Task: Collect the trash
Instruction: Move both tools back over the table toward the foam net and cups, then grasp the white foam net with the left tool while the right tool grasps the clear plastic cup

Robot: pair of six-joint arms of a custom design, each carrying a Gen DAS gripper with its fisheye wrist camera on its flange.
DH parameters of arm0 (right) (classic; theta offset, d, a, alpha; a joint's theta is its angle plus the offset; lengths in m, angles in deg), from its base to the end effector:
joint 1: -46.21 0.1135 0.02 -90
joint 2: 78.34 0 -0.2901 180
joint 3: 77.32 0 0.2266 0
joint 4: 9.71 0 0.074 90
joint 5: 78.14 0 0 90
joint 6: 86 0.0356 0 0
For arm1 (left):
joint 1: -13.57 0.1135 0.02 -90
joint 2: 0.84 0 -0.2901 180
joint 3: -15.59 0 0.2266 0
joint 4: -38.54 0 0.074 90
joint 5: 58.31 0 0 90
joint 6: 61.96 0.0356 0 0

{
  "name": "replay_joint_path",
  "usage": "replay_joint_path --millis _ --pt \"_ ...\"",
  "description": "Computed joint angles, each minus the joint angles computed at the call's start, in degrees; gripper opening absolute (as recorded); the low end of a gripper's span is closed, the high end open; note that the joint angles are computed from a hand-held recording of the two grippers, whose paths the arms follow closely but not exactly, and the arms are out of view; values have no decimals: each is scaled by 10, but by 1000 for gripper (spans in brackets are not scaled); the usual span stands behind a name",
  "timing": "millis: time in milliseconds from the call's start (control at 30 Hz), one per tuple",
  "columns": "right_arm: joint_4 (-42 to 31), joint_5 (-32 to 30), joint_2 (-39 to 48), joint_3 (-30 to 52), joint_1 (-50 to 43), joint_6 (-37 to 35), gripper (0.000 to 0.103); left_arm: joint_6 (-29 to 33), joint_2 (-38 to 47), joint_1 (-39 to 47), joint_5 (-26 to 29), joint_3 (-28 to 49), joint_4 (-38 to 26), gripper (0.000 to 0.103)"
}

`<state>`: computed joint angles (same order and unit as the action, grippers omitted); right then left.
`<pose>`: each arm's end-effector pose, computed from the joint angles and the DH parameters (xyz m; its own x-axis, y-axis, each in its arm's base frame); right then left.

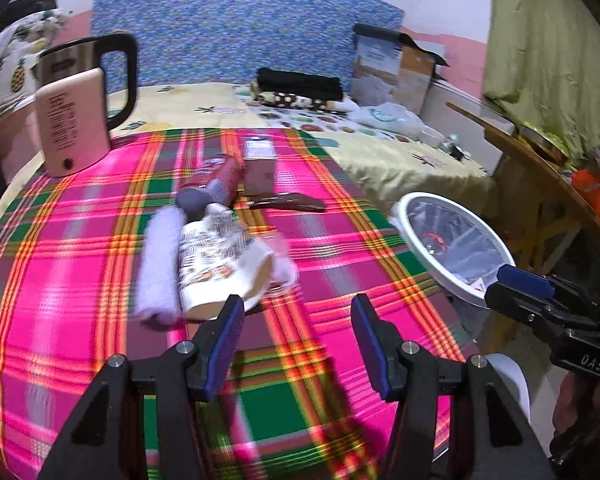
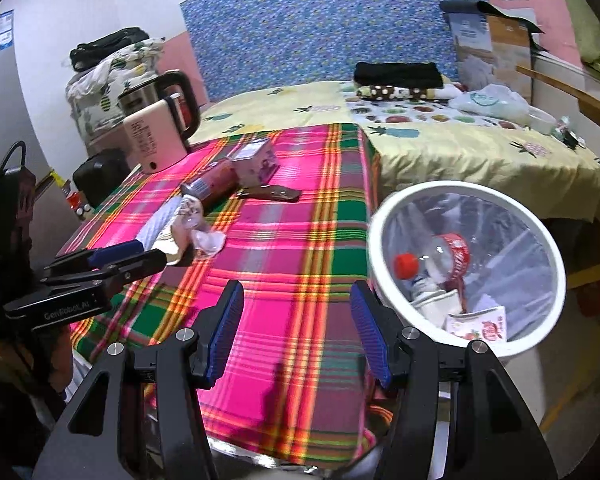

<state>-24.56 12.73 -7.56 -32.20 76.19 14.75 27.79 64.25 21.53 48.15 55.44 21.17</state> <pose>0.1840 0.1055 0.2181 -0.6441 -0.1563 -0.7488 -0.3761 0.9171 0.1321 0.1820 0.0153 0.2068 -0.6708 -0.0980 -0.7351 0.0708 0.9782 -0.1950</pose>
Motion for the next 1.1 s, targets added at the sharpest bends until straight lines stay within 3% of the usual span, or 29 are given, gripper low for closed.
replay_joint_path --millis 467,1000,1033,1100 --pt "10 7 38 28 50 16 57 35 15 126 37 9 -4 58" --pt "21 -2 122 82 81 8 51 30 160 148 2 51 49 57" --pt "21 -3 127 85 81 8 51 27 168 145 0 54 52 57" --pt "22 -4 138 92 82 8 51 25 189 141 -5 61 58 46"
